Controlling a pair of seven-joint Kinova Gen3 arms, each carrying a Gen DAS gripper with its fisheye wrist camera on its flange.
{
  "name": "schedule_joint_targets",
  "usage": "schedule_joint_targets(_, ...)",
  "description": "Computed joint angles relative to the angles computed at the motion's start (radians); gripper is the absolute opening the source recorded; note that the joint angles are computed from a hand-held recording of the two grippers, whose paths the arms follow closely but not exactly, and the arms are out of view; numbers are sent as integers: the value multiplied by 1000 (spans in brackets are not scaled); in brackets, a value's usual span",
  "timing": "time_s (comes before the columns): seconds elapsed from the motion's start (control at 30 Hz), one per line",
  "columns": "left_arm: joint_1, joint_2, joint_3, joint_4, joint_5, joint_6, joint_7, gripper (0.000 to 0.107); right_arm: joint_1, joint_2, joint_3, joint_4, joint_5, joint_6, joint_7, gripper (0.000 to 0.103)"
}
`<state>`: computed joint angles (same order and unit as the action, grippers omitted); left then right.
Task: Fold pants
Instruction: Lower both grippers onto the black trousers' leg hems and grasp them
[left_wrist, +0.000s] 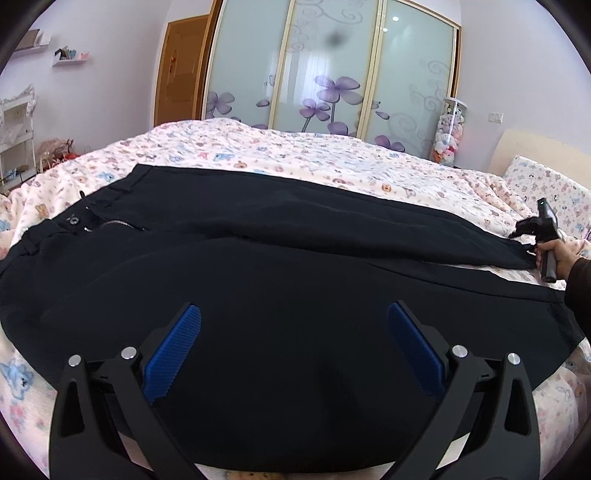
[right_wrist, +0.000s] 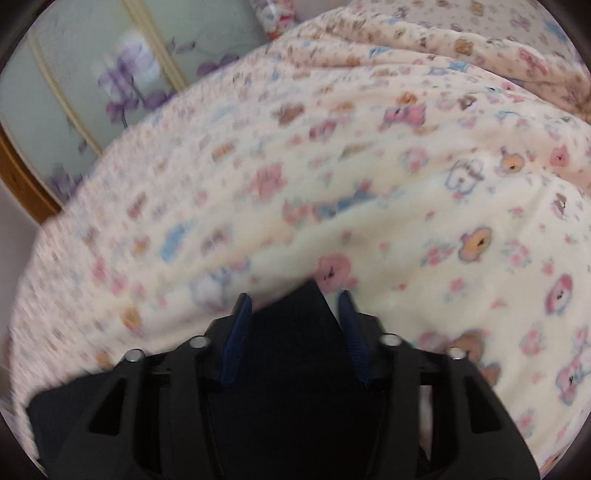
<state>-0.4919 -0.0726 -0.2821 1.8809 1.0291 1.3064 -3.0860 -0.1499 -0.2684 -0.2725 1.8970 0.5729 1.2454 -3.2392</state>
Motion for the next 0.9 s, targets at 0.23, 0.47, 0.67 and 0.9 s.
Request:
schedule_joint_targets(0.23, -20, 29, -1, -22, 13, 50, 22, 101, 88, -190, -230, 81, 79, -79, -135, 11)
schedule_joint_targets(0.47, -70, 75, 2, -54, 32, 124, 89, 101, 114, -357, -543, -22, 91, 25, -106, 10)
schedule_joint_targets(0.67, -137, 95, -11, -40, 92, 195, 89, 101, 236, -525, -765, -110, -107, 124, -158, 9)
schedule_joint_targets(0.9, -207, 120, -22, -37, 147, 245, 153, 101, 380, -540, -954, -220, -374, 262, -230, 9)
